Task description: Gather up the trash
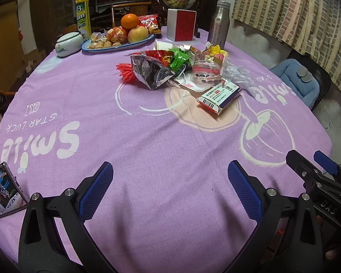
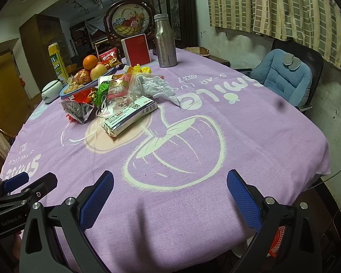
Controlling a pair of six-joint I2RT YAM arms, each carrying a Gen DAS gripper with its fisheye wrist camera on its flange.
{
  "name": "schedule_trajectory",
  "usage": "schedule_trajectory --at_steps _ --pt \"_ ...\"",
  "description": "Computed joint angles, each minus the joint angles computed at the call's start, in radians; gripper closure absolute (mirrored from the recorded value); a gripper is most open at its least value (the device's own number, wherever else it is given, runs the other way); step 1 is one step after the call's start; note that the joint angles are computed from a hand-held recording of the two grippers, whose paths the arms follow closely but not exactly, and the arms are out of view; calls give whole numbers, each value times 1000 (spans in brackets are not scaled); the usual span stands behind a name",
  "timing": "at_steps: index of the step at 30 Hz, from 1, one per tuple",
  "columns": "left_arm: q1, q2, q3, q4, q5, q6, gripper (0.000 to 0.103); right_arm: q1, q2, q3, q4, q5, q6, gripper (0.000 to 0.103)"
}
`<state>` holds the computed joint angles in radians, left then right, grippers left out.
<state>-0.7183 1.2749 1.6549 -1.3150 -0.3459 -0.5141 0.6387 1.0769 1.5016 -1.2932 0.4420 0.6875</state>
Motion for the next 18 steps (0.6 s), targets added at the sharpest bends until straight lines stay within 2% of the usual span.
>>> schedule_trajectory --at_steps 12,15,18 --pt "30 9 -8 12 25 31 6 -1 10 8 -7 0 -4 6" --pt "77 16 -10 20 33 73 6 -39 18 10 15 -50 -37 6" --pt "169 15 -16 40 74 116 6 -124 73 70 28 -136 -104 6"
